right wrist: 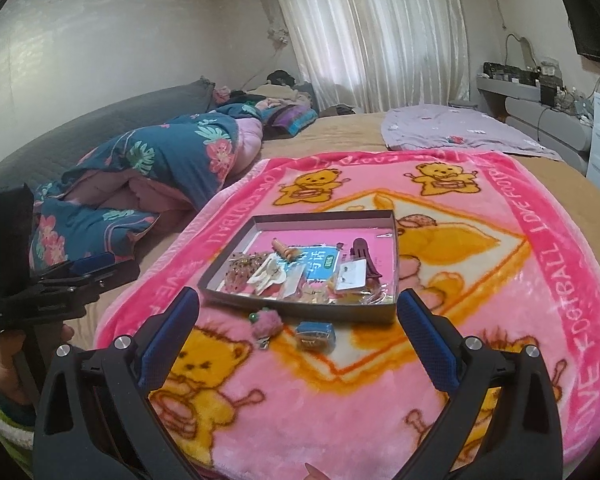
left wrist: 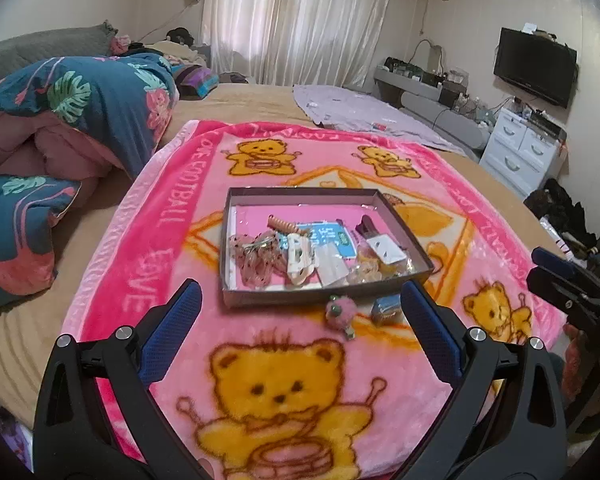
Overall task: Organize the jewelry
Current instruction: 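Withdraw both tools and move them toward the pompom clip and blue box, then grasp the pink pompom clip with the left tool while the right tool grasps the small blue box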
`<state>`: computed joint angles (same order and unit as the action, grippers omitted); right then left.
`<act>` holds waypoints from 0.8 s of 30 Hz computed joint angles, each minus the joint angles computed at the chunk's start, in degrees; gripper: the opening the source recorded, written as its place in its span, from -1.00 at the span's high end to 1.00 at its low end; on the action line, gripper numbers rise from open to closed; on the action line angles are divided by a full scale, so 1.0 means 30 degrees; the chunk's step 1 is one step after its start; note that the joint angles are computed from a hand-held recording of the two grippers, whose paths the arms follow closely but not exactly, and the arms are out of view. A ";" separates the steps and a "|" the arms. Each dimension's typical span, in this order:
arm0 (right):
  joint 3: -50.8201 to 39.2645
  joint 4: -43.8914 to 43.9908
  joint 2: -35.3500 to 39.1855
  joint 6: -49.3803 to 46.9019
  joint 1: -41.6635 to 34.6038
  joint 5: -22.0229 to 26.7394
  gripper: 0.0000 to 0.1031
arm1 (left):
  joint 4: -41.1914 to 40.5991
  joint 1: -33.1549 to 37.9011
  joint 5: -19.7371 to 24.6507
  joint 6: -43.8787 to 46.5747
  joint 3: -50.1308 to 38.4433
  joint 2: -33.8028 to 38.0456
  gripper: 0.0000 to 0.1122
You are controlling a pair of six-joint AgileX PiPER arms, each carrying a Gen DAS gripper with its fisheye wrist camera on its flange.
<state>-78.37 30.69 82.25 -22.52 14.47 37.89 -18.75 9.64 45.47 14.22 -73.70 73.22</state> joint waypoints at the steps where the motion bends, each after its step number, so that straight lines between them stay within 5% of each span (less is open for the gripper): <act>1: 0.0085 -0.0045 -0.0056 -0.0022 0.0029 0.0024 -0.91 | 0.0091 -0.0026 -0.0034 -0.0006 0.0190 -0.0084 -0.66; 24: 0.1560 -0.1558 0.1030 0.0438 0.0542 -0.0430 -0.91 | 0.2092 -0.0790 -0.0930 -0.0514 0.2771 0.0391 -0.66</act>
